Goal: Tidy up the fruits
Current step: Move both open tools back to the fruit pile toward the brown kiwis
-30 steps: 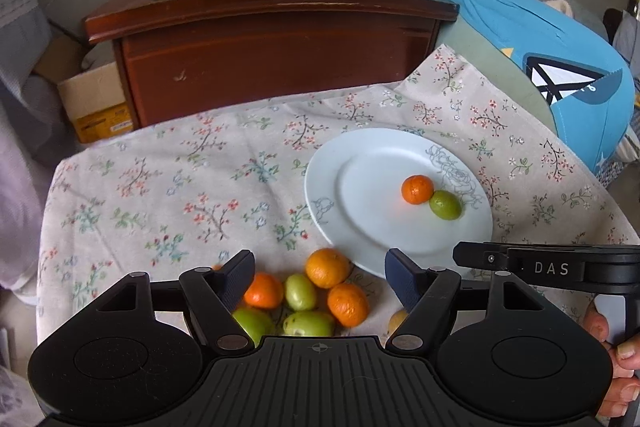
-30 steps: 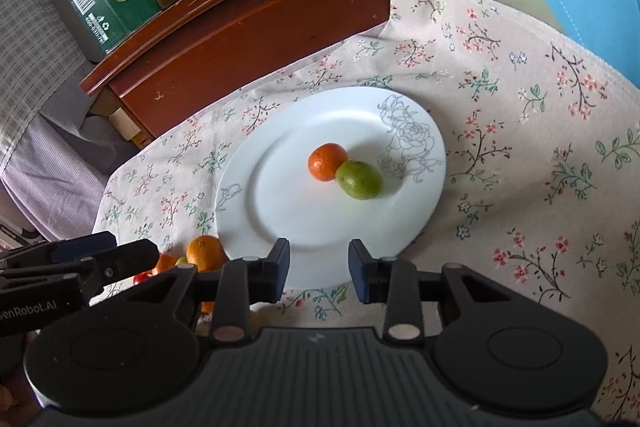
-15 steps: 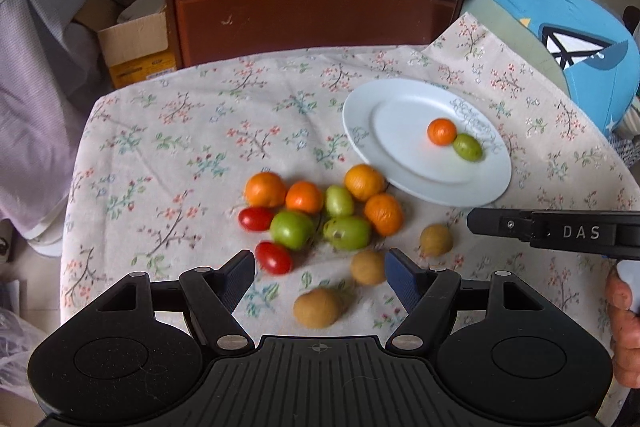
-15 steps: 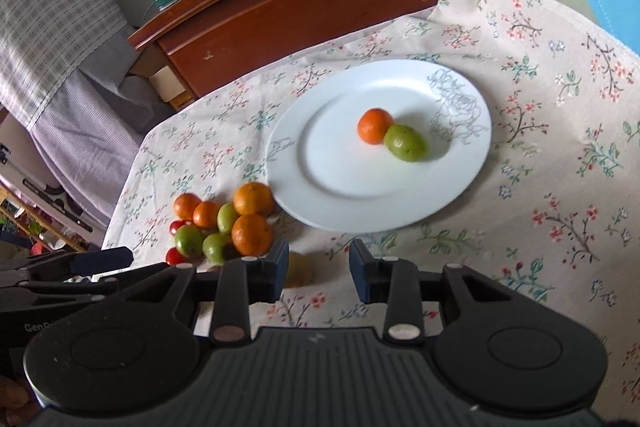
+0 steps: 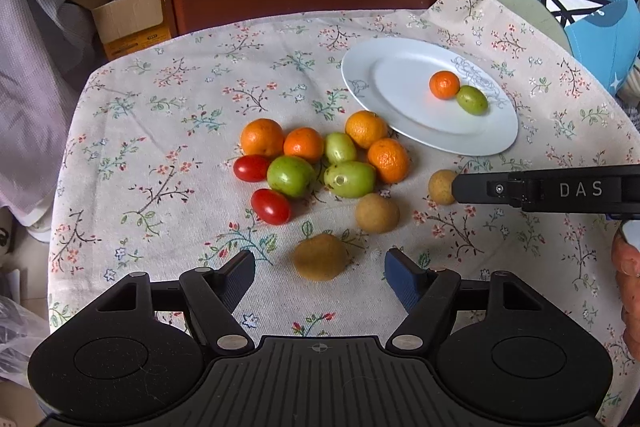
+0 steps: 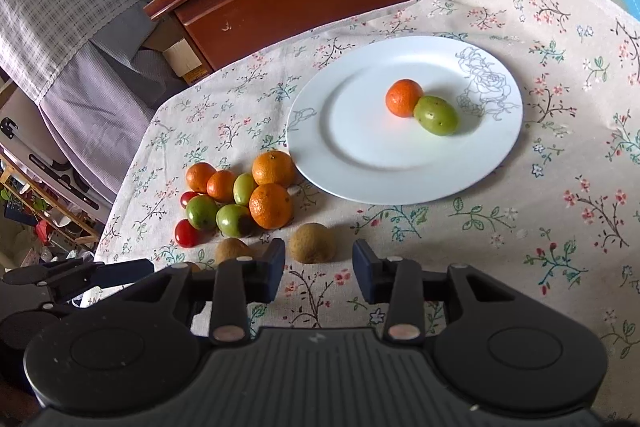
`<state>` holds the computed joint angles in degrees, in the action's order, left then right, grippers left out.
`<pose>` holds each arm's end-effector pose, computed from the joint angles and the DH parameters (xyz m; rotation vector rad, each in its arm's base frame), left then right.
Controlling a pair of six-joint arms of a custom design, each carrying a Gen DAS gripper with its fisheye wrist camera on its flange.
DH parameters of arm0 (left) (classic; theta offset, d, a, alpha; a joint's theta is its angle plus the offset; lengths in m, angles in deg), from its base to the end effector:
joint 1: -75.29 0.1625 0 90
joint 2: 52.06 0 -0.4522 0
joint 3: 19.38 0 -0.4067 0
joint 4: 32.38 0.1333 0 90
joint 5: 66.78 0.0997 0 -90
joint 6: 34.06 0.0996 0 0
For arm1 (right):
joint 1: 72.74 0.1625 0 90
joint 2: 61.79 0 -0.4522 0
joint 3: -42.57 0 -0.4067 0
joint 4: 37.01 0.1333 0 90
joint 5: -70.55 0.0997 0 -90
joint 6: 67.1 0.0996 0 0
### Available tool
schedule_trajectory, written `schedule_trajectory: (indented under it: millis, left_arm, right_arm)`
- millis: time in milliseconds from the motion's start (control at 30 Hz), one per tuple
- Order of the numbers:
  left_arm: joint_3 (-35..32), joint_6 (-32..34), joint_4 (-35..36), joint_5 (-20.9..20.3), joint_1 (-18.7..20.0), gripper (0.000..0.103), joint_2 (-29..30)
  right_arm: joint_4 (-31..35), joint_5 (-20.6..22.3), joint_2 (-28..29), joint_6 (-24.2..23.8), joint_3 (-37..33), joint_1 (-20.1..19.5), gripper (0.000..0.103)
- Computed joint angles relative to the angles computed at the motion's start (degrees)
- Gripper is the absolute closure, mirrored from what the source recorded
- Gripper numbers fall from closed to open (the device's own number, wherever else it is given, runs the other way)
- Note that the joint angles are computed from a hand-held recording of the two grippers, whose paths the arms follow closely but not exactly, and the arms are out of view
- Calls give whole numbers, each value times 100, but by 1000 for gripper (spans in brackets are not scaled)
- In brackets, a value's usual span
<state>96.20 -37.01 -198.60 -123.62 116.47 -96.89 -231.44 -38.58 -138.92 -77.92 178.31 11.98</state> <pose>-0.2993 -0.5114 0.0238 0.9885 2.4319 -0.4540 0.0589 -0.4569 0.2621 -0.0577 -2.5376 0.9997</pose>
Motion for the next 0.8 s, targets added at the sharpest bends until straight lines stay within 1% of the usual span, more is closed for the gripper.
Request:
schedule_trajectory:
  millis: [133, 333, 367, 400, 500, 633, 700, 767, 800]
  left_arm:
    - [-14, 3, -3, 12, 25, 35, 57]
    - [-27, -58, -115, 2, 62, 36, 98]
    - [-34, -57, -125, -25, 70, 40, 103]
    - [-45, -75, -114, -60, 76, 42, 110]
    - [-39, -60, -186, -35, 67, 43, 146]
    - [-8, -35, -281, -14, 48, 51, 164]
    - [14, 4, -359, 25, 30, 55, 185]
    - [34, 84, -418, 57, 11, 66, 201]
    - [40, 100, -438, 56, 7, 68, 204]
  right_arm:
    - [47, 7, 81, -33, -50, 2, 64]
    - [-5, -132, 245, -126, -122, 38, 64]
    - [-36, -173, 279, -151, -132, 50, 64]
    - [-56, -199, 304, -169, -140, 56, 64]
    - [-135, -249, 359, -256, -151, 70, 64]
    - [-244, -331, 431, -370, -166, 100, 64]
    - [-302, -371, 465, -429, -173, 114, 67]
    - [-363, -378, 484, -465, -168, 107, 69]
    - [-380, -344, 479, -467, -156, 93, 73]
